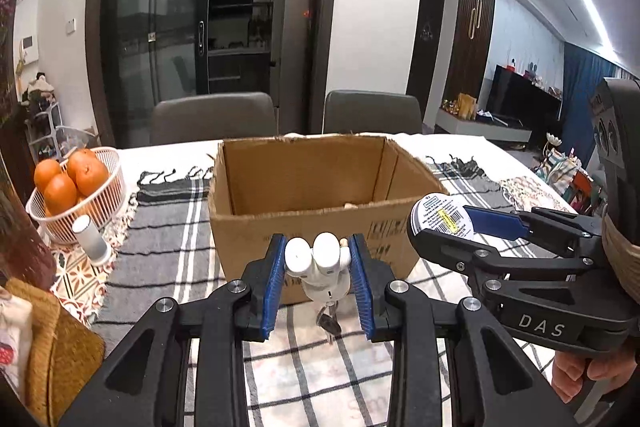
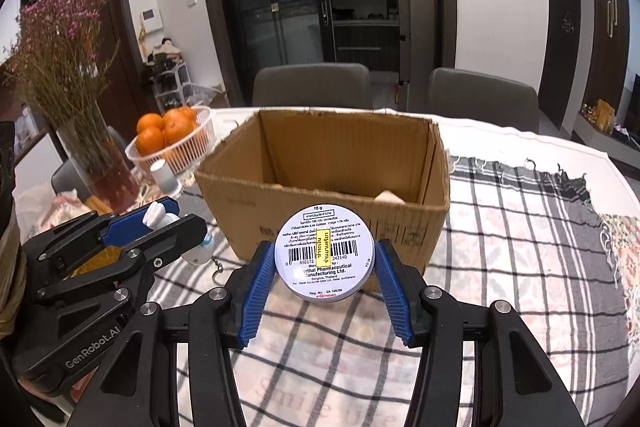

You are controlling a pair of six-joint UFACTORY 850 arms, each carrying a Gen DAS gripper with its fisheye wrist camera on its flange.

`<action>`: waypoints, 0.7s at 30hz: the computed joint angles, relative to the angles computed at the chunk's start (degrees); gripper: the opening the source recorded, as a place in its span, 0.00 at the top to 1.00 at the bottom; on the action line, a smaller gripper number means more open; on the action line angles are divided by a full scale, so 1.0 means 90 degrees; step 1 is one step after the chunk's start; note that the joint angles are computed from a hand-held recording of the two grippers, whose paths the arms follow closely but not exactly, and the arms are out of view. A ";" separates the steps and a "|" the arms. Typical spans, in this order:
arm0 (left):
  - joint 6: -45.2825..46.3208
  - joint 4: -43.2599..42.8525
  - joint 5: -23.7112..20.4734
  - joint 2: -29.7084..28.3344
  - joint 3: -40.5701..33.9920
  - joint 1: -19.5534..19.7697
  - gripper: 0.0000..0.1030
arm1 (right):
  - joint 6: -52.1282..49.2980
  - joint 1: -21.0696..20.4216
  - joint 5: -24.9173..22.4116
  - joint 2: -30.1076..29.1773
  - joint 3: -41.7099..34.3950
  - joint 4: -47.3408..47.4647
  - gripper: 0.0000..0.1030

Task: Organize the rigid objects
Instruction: 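Lift the keychain and tin and carry both over the box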

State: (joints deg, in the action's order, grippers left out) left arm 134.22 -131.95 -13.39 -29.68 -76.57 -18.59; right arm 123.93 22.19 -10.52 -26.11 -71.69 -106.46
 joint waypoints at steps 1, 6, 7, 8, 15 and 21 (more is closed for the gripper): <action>-0.0084 0.0087 -0.0020 0.0005 -0.0028 0.0011 0.69 | 0.0100 0.0000 -0.0016 0.0008 -0.0005 -0.0087 0.49; -0.0090 0.0067 -0.0066 0.0038 -0.0096 0.0036 0.69 | 0.0500 0.0014 -0.0162 0.0090 -0.0025 -0.0435 0.49; -0.0157 0.0129 -0.0070 0.0040 -0.0127 0.0043 0.69 | 0.0499 0.0020 -0.0193 0.0104 -0.0030 -0.0439 0.49; -0.0168 0.0134 -0.0072 0.0053 -0.0134 0.0043 0.69 | 0.0499 0.0032 -0.0226 0.0110 -0.0046 -0.0436 0.49; -0.0429 0.0430 -0.0105 0.0066 -0.0366 0.0069 0.69 | 0.0485 -0.0006 -0.0184 0.0136 -0.0197 -0.0432 0.49; -0.0697 0.0703 -0.0056 0.0018 -0.0640 0.0077 0.69 | 0.0356 -0.0057 -0.0059 0.0090 -0.0408 -0.0336 0.49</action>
State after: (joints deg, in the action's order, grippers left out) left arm 127.95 -125.62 -13.90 -29.52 -82.33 -17.90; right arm 127.14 21.68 -11.05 -25.30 -75.36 -109.49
